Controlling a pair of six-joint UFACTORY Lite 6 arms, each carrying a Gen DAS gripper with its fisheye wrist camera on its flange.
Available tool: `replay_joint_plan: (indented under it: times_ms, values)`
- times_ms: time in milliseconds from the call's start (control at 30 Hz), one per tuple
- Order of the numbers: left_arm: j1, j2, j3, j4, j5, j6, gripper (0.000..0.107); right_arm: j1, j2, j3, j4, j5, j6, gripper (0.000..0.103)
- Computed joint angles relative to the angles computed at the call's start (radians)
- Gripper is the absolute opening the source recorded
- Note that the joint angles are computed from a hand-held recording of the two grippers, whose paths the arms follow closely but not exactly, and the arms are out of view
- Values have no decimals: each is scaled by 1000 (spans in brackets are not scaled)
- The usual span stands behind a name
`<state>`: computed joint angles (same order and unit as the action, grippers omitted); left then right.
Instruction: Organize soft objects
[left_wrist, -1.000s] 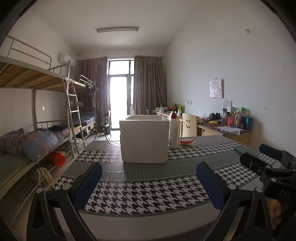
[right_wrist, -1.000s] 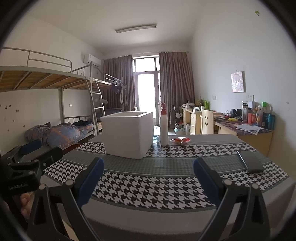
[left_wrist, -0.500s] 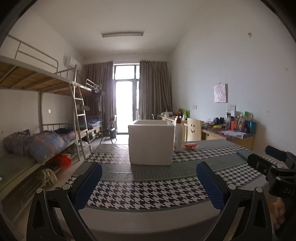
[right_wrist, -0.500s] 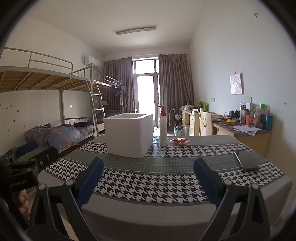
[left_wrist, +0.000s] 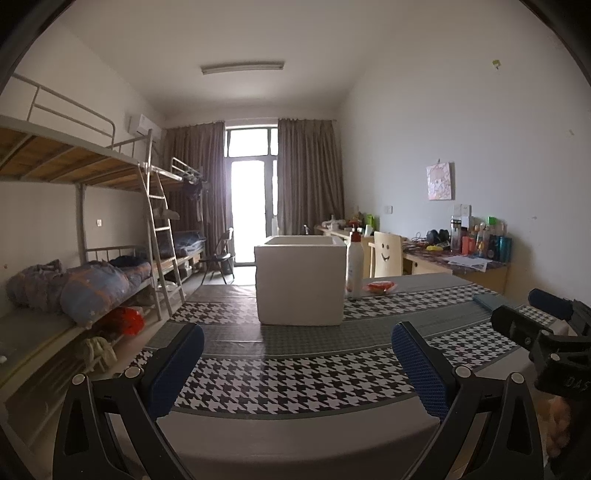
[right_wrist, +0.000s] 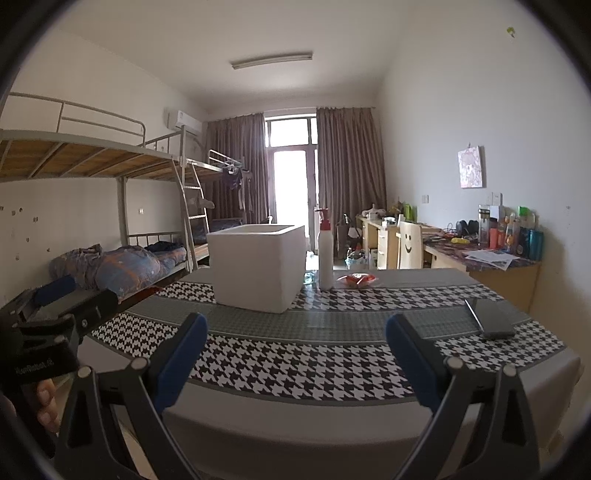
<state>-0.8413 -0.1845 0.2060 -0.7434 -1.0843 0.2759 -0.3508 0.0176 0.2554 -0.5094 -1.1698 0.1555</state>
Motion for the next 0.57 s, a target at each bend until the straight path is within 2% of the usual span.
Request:
replay_joint_plan:
  times_ms: [567]
  values:
    - [-21,-22,-8,1,7,16,102,2,-34,-30,-3,4,-11,99]
